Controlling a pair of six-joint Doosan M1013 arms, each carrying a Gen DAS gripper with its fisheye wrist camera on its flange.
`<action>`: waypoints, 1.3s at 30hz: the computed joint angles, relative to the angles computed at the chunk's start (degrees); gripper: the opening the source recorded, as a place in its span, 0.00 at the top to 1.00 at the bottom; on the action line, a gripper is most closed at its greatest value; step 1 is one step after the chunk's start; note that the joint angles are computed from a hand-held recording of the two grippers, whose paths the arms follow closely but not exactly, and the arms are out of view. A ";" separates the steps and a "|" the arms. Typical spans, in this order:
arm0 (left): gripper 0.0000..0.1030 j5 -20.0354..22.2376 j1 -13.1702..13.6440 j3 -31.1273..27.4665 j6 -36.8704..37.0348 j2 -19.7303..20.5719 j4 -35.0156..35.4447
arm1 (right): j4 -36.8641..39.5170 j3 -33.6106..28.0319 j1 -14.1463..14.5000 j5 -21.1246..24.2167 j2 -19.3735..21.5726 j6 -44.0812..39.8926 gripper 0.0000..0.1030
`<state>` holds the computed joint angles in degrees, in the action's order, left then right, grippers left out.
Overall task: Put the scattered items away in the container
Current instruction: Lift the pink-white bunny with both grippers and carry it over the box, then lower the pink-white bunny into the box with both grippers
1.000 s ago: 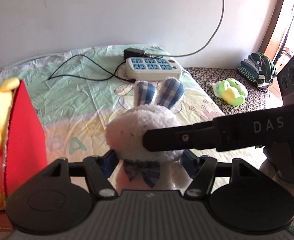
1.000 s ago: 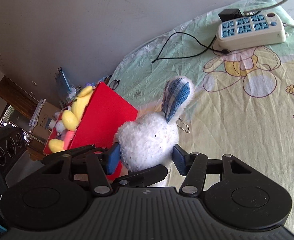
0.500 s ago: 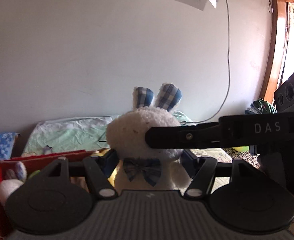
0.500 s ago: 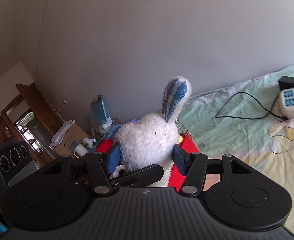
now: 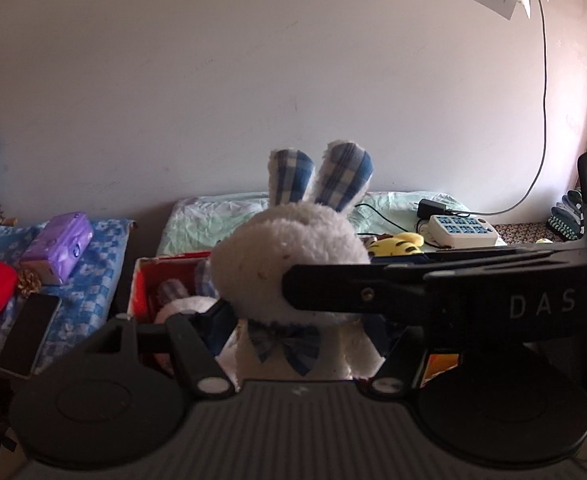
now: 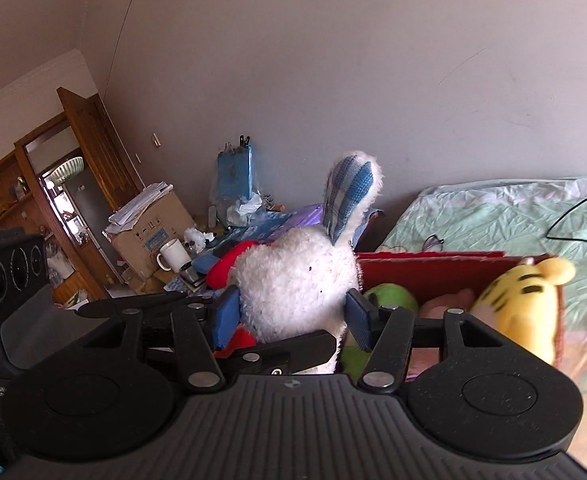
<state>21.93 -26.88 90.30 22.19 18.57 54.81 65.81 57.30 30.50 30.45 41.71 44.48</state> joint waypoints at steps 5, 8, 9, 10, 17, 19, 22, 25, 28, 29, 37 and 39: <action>0.34 -1.26 1.65 0.87 7.92 -0.15 -6.75 | 0.67 -0.23 0.98 -2.37 0.98 3.68 0.43; 0.34 -2.69 2.23 1.13 12.85 0.14 -10.51 | -0.77 1.00 1.69 -5.38 0.63 6.51 0.43; 0.34 -3.05 2.33 1.14 14.50 0.26 -11.47 | -1.61 1.24 1.73 -5.73 0.49 7.87 0.44; 0.34 -3.72 2.49 1.23 16.57 0.30 -13.16 | -3.15 1.32 1.75 -5.95 0.37 9.72 0.44; 0.35 -5.80 3.01 -0.18 35.58 1.54 -30.06 | -18.02 2.84 1.93 -6.75 -0.97 22.93 0.57; 0.36 -5.50 3.18 -1.01 39.33 2.21 -33.36 | -18.63 3.09 1.78 -6.72 -1.00 25.69 0.62; 0.35 -5.71 3.66 -1.98 46.46 3.07 -39.06 | -20.51 3.51 1.92 -7.56 -1.29 28.26 0.64; 0.37 -4.67 3.96 -3.21 54.12 3.85 -43.28 | -24.54 3.65 2.24 -8.90 -1.40 31.88 0.65; 0.38 -5.12 4.13 -2.92 58.40 3.71 -46.63 | -23.69 3.14 2.08 -8.15 -1.07 32.50 0.66; 0.38 -5.20 4.26 -2.70 60.00 3.60 -48.87 | -25.57 2.67 2.15 -7.53 -0.89 34.16 0.65; 0.38 -6.55 3.76 -1.42 56.67 2.96 -49.01 | -30.62 -0.03 2.17 -4.64 0.23 43.50 0.50; 0.38 -6.45 3.81 -1.41 56.86 2.96 -49.64 | -33.14 -1.50 2.35 -4.24 1.00 47.61 0.48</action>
<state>15.48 -23.07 88.89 79.06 21.53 5.17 32.67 55.81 32.85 26.20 42.72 92.08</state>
